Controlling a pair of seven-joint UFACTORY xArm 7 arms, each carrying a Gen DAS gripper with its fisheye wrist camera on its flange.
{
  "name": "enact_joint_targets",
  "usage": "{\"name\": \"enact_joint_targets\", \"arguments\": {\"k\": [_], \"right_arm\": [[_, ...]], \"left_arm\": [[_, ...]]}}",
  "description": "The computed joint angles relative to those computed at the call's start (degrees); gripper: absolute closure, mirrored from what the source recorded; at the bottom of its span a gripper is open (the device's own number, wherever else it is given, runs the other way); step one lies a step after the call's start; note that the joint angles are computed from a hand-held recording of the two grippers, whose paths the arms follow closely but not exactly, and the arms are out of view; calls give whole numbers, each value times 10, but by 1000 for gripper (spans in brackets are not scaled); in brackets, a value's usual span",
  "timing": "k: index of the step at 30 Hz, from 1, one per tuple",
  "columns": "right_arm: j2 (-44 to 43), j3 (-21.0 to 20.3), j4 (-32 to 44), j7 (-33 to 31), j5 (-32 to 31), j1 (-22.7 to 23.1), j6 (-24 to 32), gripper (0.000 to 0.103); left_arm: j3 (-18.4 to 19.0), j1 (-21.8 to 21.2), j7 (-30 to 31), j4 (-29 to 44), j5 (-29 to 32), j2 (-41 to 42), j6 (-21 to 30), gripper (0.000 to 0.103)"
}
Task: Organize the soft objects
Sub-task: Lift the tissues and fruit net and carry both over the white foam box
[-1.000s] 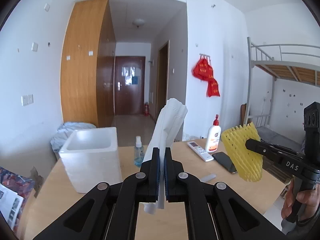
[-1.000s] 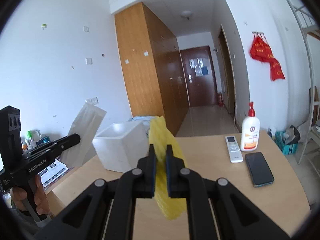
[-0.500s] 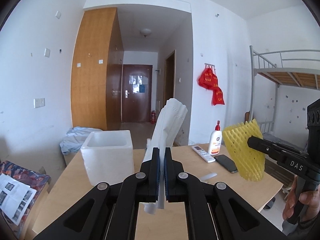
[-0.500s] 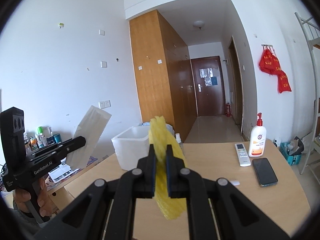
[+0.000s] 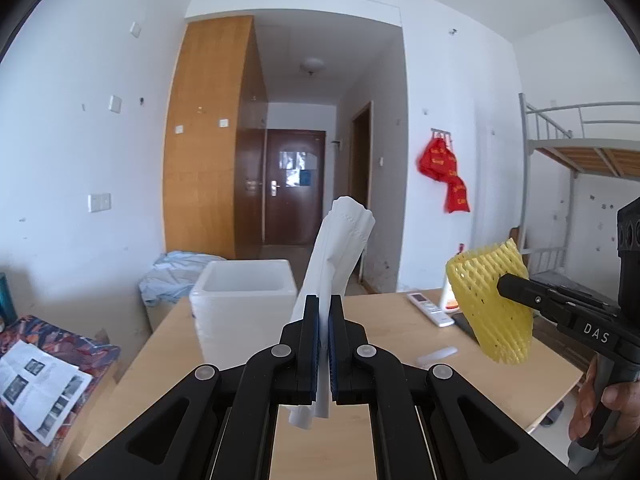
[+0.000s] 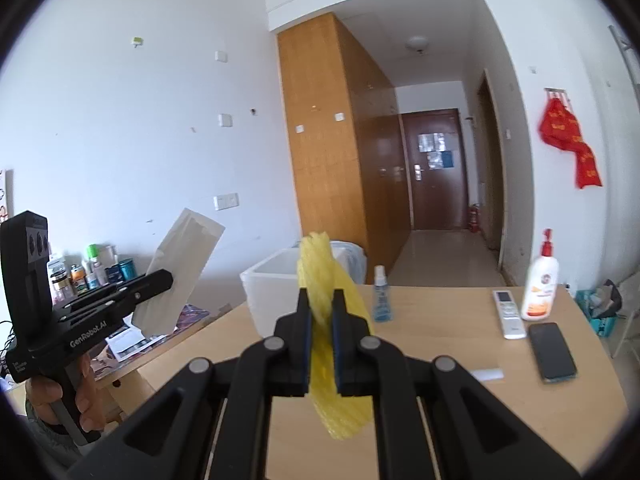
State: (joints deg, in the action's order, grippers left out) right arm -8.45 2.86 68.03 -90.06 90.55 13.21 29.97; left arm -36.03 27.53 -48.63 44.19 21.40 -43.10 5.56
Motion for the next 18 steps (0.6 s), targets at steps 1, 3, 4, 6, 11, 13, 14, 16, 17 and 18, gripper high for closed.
{"name": "enact_joint_targets", "arguments": {"k": [1,3,4,6,11,13,14,16,17,18], "right_arm": [[2,2,3,1,-2,1,2,92],[10,5,12,7,-10,4,11,92],[14,7,16,11,-15,6,15,92],[20,11,22,12,-19,9,21,92],[36,19,40,18,-32,15,35,92],[43,21,48,23,-37,15,38,92],[48,23,52,25,-40,16,39,92],[56,26,60,32,-46,16,39,92],[61,28,66,37,-52,16,39,92],[66,30,70,42,-56,16,38,92]], "left_arm": [[1,2,-1,-1,0,-3,2,99],[5,5,-5,-7,-1,-12,10,99],[6,5,-7,-10,-1,-15,12,99],[10,7,-13,-16,-2,-23,17,99],[21,10,-17,-23,4,-32,34,99],[23,12,-19,-24,8,-33,38,99],[24,12,-20,-25,10,-32,39,99],[28,13,-22,-26,13,-28,39,99],[29,14,-21,-25,15,-24,39,99],[30,16,-21,-23,18,-20,39,99]]}}
